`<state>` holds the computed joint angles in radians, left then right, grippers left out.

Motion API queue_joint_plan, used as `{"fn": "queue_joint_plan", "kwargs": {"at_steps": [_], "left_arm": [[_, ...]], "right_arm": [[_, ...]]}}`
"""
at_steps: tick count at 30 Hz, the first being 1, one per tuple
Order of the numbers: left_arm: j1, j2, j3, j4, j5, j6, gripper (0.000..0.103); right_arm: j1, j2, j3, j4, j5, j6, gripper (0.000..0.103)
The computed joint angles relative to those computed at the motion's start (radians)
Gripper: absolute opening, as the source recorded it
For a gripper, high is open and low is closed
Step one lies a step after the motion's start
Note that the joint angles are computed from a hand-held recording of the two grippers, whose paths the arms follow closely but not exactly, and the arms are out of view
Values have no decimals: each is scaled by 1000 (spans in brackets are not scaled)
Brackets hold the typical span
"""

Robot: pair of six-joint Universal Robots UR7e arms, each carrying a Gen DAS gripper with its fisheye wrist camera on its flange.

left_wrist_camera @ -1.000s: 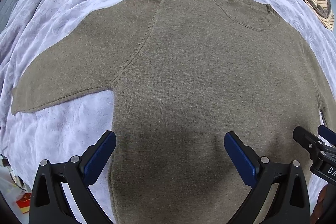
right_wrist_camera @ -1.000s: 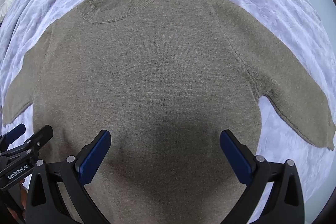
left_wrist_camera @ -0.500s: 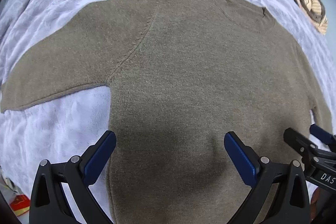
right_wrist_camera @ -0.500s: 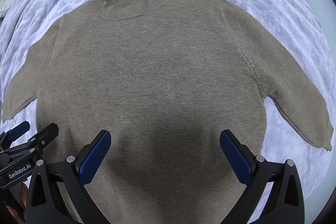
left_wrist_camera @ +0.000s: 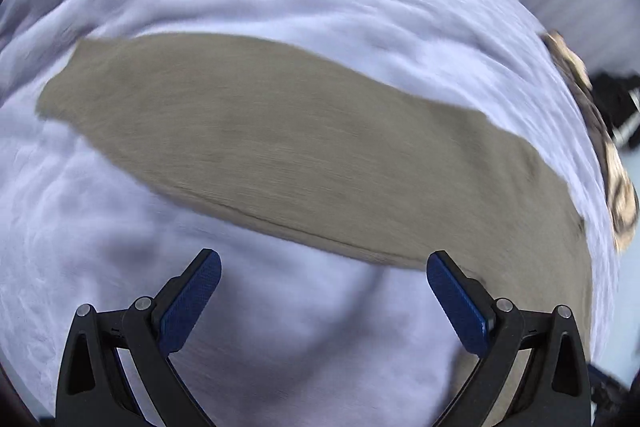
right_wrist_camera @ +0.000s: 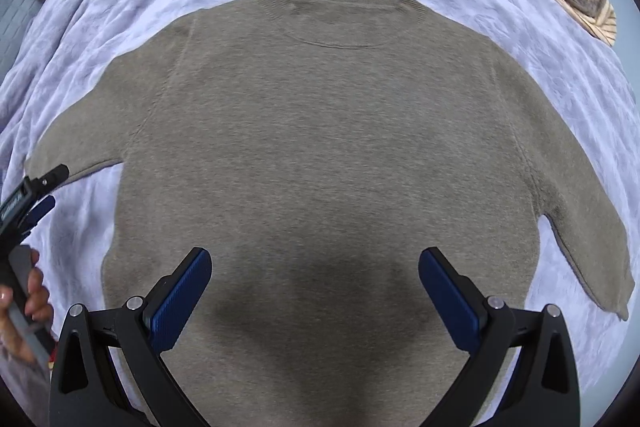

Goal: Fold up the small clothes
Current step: 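Grasp the sweater's side edge with the left gripper and lift it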

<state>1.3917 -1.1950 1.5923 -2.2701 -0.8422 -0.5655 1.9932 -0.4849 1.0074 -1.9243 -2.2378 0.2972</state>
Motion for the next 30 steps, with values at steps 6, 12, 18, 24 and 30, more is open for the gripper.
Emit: {"fn": "queue_joint_plan", "kwargs": {"at_steps": [6, 12, 18, 24, 30], "left_arm": [[73, 27, -31, -145, 11, -7, 88], [106, 19, -44, -272, -70, 97, 18], [33, -43, 29, -445, -113, 289, 11], [-79, 33, -56, -473, -239, 488, 11], [-184, 198, -169, -337, -336, 554, 11]], "right_arm": [[22, 30, -29, 60, 14, 2, 103], [38, 77, -75, 100, 44, -12, 103], [44, 87, -87, 83, 68, -40, 103], [31, 42, -31, 25, 73, -21, 103], [-8, -69, 106, -83, 62, 23, 103]]}}
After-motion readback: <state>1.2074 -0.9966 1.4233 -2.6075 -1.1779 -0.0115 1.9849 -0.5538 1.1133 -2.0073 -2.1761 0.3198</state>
